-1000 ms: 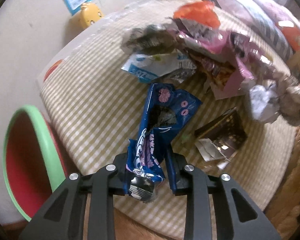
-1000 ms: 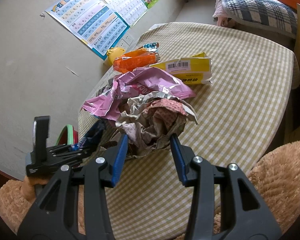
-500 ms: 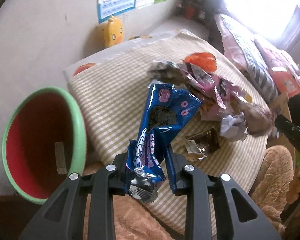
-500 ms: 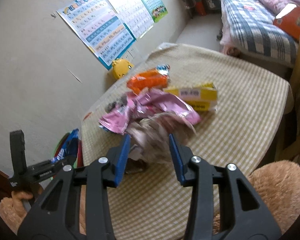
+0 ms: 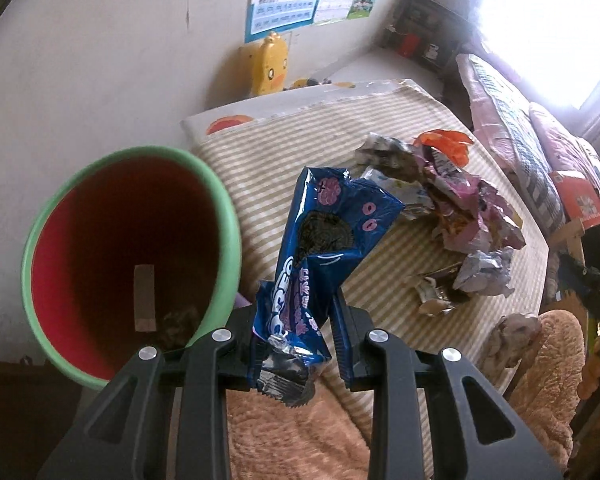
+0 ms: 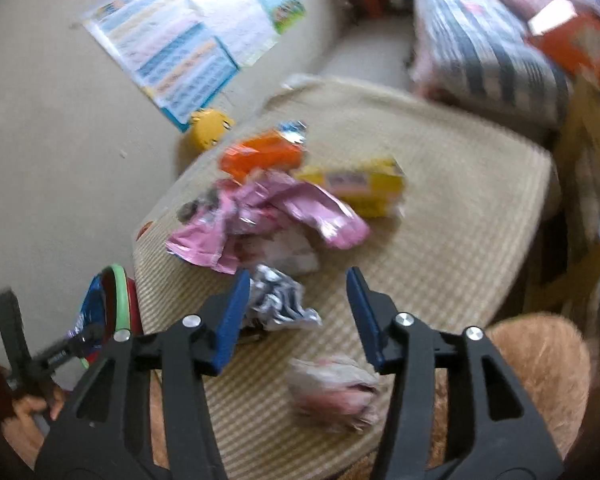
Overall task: Collect trash
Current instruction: 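Drop the blue wrapper into the bin while the right tool drops foil-wrapped trash there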
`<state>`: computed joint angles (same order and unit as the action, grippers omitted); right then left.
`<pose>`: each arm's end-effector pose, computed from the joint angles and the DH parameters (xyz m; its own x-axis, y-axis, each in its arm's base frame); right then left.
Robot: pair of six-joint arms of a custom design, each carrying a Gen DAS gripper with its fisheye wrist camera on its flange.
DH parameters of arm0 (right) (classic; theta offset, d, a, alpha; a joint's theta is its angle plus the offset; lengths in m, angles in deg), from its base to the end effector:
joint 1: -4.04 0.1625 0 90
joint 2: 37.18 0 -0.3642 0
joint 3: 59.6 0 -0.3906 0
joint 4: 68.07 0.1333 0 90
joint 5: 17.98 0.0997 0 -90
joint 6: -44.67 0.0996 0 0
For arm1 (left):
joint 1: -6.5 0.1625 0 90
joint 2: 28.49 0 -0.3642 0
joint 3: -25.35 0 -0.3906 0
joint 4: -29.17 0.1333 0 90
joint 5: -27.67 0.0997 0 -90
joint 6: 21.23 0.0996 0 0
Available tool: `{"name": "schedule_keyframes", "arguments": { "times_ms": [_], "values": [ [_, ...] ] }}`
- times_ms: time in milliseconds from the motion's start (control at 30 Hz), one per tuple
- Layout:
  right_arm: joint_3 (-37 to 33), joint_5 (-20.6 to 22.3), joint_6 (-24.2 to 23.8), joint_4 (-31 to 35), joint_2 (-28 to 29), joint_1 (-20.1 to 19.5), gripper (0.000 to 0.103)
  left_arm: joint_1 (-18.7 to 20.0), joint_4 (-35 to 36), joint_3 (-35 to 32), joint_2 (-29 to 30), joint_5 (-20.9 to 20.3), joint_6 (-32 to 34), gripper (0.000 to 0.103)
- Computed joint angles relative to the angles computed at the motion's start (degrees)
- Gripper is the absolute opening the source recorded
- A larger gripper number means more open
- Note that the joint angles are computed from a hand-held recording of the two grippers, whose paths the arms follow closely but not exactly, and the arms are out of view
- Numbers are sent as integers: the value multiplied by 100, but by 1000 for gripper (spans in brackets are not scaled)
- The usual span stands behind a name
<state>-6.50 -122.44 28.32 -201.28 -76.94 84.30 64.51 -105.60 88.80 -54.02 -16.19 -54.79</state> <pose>-0.0275 -0.8014 0.2713 -0.9369 0.0342 0.3480 -0.1220 0.9007 -0.4169 -0.2202 -0.7397 0.0228 -0.8185 -0.2204 -0.5306 0.0883 0.8643 -0.4951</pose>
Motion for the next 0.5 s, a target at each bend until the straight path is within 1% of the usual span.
{"name": "schedule_keyframes", "arguments": {
  "times_ms": [33,67,100,133,167,200,233,267,300,367,400,433,467,500],
  "values": [
    [-95,-99,182,213,36,-19,57,13,19,5,-5,-13,-24,26],
    [-181,-194,358,471,61,-39,57,29,48,6,-8,-34,-56,26],
    [-241,-210,464,773,68,-60,58,38,49,6,-6,-52,-69,26],
    [-235,-188,473,954,49,-68,60,42,36,-9,7,-72,-69,26],
    [-192,-194,417,1111,18,-65,62,39,17,-19,19,-83,-59,26],
    [-110,-290,275,1256,-13,-36,68,38,5,-34,33,-93,-44,26],
    [11,-389,173,1289,-62,-16,70,36,9,-87,70,-110,-17,26],
    [83,-541,66,1375,-67,8,70,35,20,-121,96,-119,0,26],
    [195,-711,-23,1350,-80,33,70,35,26,-144,113,-131,19,26],
    [474,-1031,-298,992,-135,105,70,33,36,-206,156,-165,62,26],
    [536,-1111,-375,870,-141,128,67,29,32,-232,174,-174,84,26],
    [544,-1164,-439,783,-129,145,52,25,18,-234,178,-177,105,26],
    [543,-1220,-496,721,-117,160,42,21,6,-245,186,-178,132,26],
    [520,-1241,-533,707,-108,168,27,20,1,-243,185,-176,142,26]
  ]
}}
